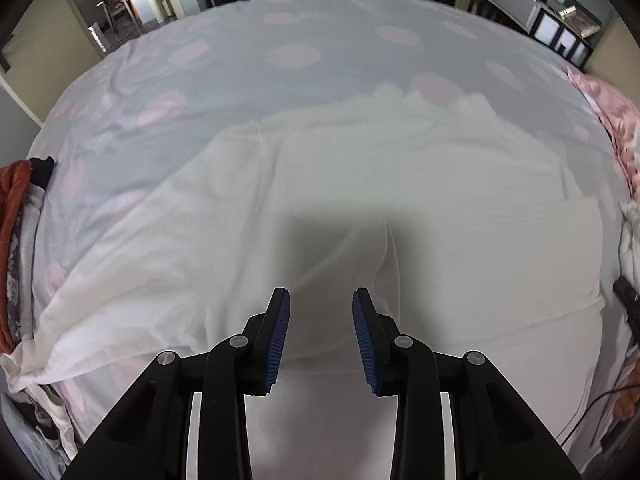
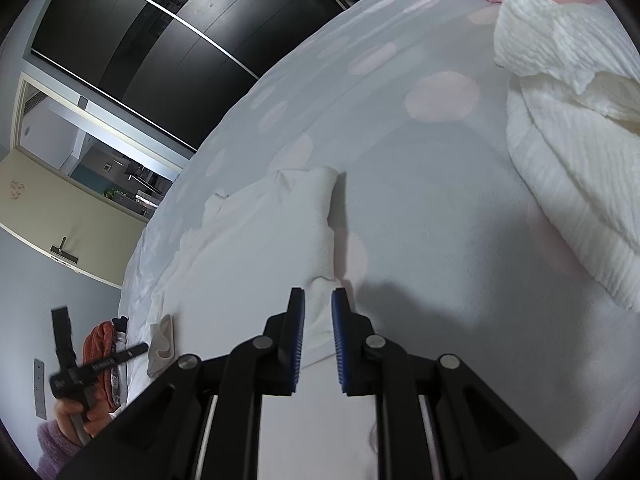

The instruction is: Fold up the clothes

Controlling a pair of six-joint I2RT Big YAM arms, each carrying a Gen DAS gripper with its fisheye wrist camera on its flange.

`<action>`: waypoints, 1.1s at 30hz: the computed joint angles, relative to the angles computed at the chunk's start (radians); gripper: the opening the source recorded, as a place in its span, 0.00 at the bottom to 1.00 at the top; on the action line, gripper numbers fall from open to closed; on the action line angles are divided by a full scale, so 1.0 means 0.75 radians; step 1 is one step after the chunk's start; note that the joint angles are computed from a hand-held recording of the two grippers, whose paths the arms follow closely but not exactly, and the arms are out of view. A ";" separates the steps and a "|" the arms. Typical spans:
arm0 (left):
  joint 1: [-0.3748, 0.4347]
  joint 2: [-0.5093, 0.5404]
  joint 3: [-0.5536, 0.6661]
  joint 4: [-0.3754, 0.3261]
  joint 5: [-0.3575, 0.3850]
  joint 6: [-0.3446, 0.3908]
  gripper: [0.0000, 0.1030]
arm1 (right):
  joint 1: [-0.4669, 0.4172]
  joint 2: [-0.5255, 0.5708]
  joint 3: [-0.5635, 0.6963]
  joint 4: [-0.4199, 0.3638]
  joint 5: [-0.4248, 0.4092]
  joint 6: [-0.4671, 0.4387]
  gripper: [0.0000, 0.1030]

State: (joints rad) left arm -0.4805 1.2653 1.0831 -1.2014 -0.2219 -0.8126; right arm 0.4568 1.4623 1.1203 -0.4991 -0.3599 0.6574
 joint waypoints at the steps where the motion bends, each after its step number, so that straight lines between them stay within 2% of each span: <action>1: -0.014 0.015 -0.012 -0.011 0.007 0.003 0.33 | 0.000 0.002 0.000 -0.001 -0.001 0.002 0.14; 4: -0.063 0.032 -0.049 -0.031 0.021 0.035 0.33 | -0.003 0.005 0.001 -0.003 -0.004 0.008 0.14; 7: -0.105 -0.005 -0.070 -0.032 0.002 0.087 0.33 | -0.005 0.007 0.000 -0.004 -0.012 0.016 0.14; 10: -0.115 -0.043 -0.065 -0.024 -0.035 0.095 0.33 | -0.003 0.012 -0.002 -0.005 -0.018 0.021 0.14; 13: -0.083 -0.055 -0.047 0.013 -0.067 0.064 0.33 | 0.003 0.013 0.000 -0.008 -0.021 0.018 0.14; 16: -0.047 -0.023 -0.038 0.067 -0.024 0.033 0.33 | 0.005 0.009 0.002 -0.012 -0.012 0.006 0.14; 19: -0.080 0.089 0.002 0.013 -0.030 0.029 0.33 | 0.007 0.010 0.006 -0.024 0.011 -0.005 0.14; 21: -0.106 0.110 -0.003 0.012 -0.067 0.020 0.33 | 0.008 0.012 0.008 -0.032 0.021 -0.010 0.14; 24: -0.106 0.069 -0.018 0.015 -0.058 -0.035 0.34 | 0.010 0.024 0.014 -0.042 0.015 -0.013 0.14; 27: -0.096 -0.045 -0.068 0.019 -0.022 -0.086 0.34 | 0.021 0.029 0.021 -0.053 0.033 -0.031 0.14; 30: -0.096 -0.197 -0.137 -0.056 -0.039 -0.099 0.42 | 0.041 0.017 0.018 -0.043 0.078 -0.048 0.14; 31: -0.100 -0.243 -0.153 -0.106 -0.059 -0.105 0.42 | 0.048 0.013 0.017 -0.038 0.094 -0.055 0.14; 33: -0.121 -0.298 -0.158 -0.275 -0.137 -0.147 0.42 | 0.063 0.003 0.014 -0.029 0.127 -0.067 0.14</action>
State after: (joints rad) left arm -0.5712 1.0416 0.9648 -1.4076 -0.3246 -0.9232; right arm 0.5039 1.4649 1.1306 -0.5212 -0.2646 0.6072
